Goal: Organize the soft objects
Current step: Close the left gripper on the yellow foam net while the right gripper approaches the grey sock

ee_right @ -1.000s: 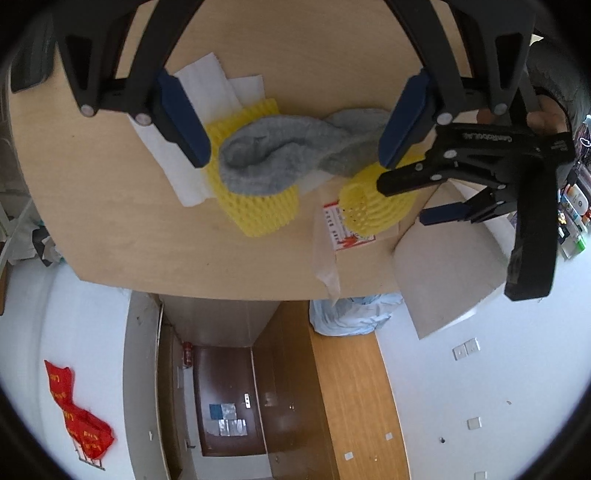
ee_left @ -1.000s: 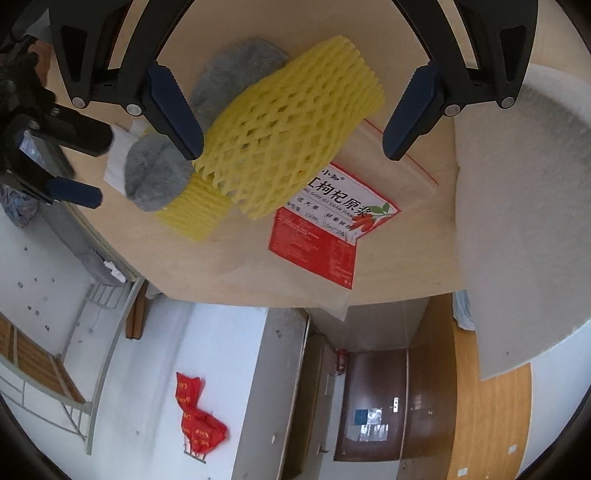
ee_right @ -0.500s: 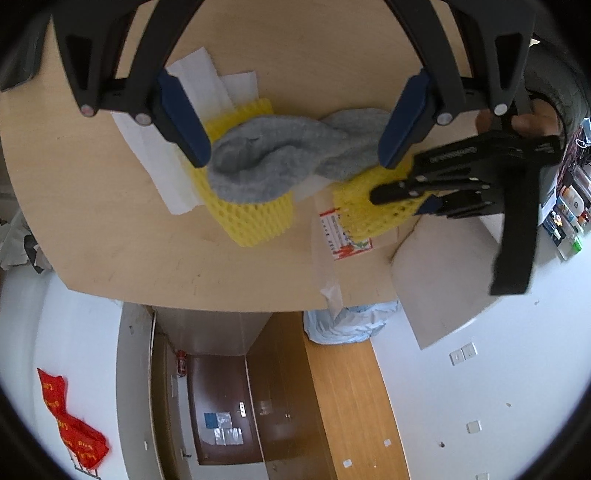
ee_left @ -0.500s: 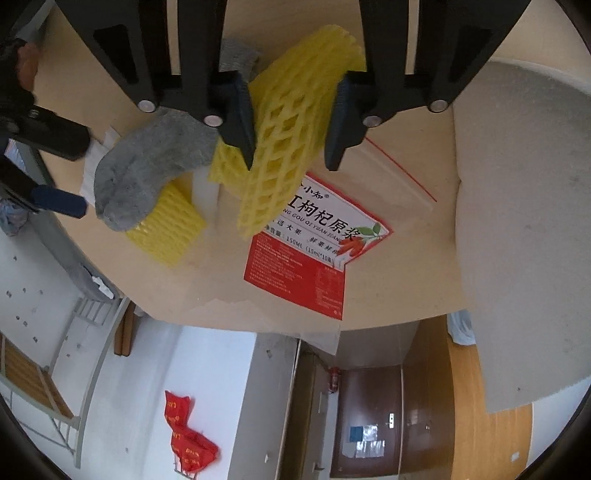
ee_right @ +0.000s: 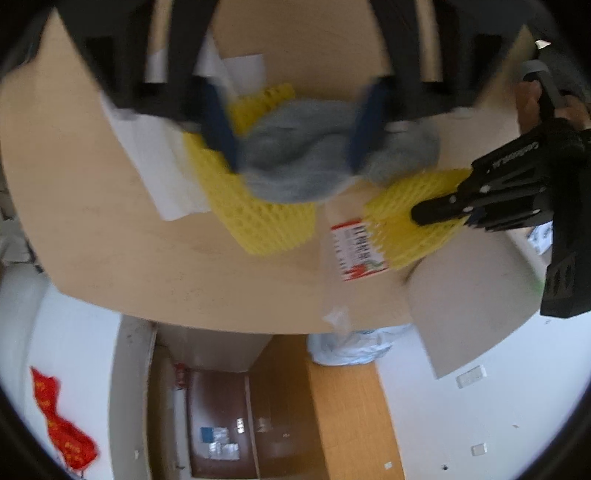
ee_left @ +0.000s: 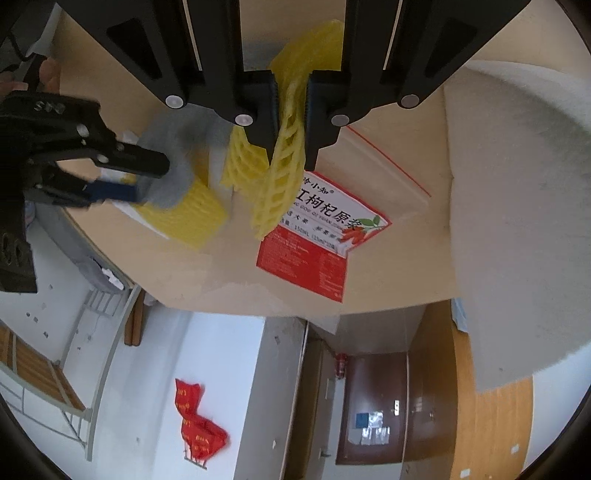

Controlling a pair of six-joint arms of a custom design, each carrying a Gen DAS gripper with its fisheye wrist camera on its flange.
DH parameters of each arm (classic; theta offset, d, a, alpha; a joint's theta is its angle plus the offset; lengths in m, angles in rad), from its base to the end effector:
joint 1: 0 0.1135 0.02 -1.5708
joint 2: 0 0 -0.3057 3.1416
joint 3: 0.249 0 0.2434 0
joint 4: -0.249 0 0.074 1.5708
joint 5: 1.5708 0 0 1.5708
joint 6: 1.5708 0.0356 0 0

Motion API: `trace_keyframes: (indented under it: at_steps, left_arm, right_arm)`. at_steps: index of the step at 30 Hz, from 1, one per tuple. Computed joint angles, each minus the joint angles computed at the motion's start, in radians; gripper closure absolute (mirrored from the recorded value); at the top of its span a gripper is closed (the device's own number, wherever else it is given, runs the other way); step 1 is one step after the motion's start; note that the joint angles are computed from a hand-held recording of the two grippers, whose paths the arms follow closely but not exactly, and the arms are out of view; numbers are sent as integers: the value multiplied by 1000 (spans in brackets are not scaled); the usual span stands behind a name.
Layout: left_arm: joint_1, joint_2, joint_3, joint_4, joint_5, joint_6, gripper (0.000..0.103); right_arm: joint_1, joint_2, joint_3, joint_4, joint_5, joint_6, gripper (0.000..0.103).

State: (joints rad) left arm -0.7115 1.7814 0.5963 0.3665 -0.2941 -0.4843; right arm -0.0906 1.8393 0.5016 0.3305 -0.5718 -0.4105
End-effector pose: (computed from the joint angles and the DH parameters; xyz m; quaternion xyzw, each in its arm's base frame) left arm 0.2355 -0.1894 0.1375 0.0508 0.9202 -0.0919 0.3770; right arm 0.2701 -0.0052 0.1047 -0.2242 0.8973 0.1963 0.3256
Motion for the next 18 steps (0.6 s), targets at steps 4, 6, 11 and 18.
trace_keyframes:
  at_steps: [4, 6, 11, 18]
  left_arm:
    - [-6, -24, -24, 16, -1, 1, 92]
    - [-7, -28, -28, 16, -2, -2, 92]
    - [-34, -71, -69, 40, -26, -10, 92]
    - [-84, -163, -125, 44, -85, -27, 92]
  right_arm:
    - [-4, -27, -26, 20, -10, 4, 88]
    - [-19, -54, -38, 4, -38, -2, 89]
    - [-43, -134, -87, 2, -63, -8, 90]
    - [-79, -272, -147, -40, -124, -34, 90]
